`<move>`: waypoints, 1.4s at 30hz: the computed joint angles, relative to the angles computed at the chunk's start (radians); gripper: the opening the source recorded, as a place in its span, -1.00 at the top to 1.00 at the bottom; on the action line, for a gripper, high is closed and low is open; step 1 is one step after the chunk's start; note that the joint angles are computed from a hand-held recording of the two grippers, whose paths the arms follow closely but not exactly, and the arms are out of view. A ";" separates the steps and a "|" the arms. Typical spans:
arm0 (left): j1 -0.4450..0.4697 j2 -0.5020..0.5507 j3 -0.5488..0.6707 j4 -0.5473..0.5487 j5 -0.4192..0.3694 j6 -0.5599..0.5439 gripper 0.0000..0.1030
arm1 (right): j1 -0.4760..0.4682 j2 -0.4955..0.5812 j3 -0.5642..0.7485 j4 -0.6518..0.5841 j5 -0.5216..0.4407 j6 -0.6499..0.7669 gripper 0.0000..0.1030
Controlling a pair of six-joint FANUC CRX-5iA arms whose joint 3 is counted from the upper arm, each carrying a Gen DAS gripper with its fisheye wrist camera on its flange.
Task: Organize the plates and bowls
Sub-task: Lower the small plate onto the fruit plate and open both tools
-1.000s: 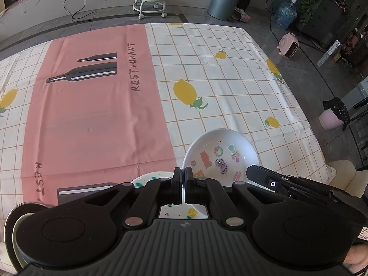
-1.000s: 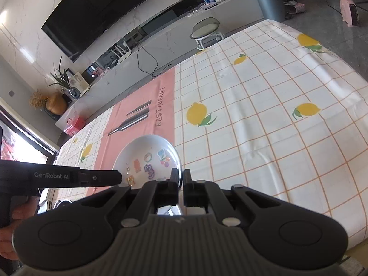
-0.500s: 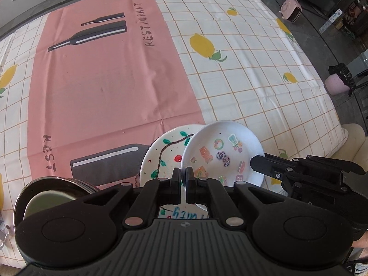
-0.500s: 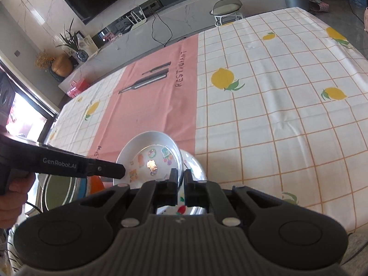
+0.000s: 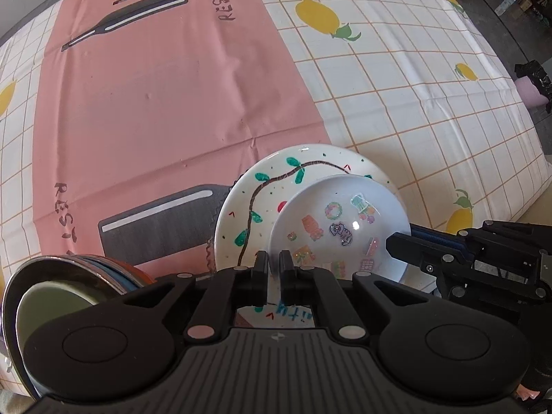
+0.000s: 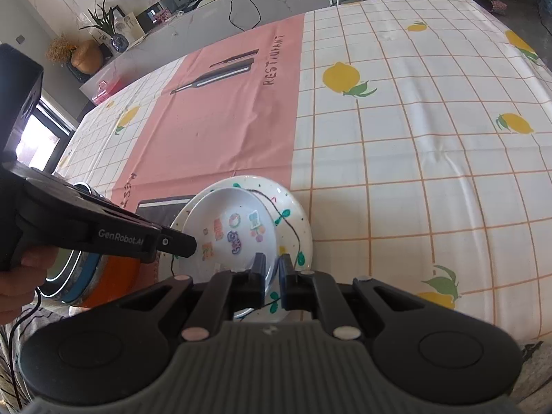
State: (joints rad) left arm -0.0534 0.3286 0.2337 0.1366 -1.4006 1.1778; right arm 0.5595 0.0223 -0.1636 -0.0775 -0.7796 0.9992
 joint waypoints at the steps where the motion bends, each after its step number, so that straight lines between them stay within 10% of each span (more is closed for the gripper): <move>1: -0.003 0.002 0.002 -0.007 -0.004 -0.003 0.86 | 0.001 0.005 0.005 -0.006 -0.006 0.010 0.87; 10: -0.010 -0.094 -0.093 -0.021 0.154 -0.058 0.07 | -0.012 -0.019 -0.021 -0.028 0.052 -0.002 0.25; 17: 0.089 -0.302 -0.363 0.196 0.420 -0.133 -0.07 | -0.009 -0.059 -0.136 0.197 0.162 -0.343 0.52; 25: 0.226 -0.459 -0.654 0.592 0.599 -0.300 -0.17 | 0.034 0.004 -0.098 0.276 0.075 -0.322 0.73; 42: 0.309 -0.458 -0.717 0.720 0.528 -0.390 -0.17 | 0.090 0.032 -0.106 0.433 0.007 -0.375 0.79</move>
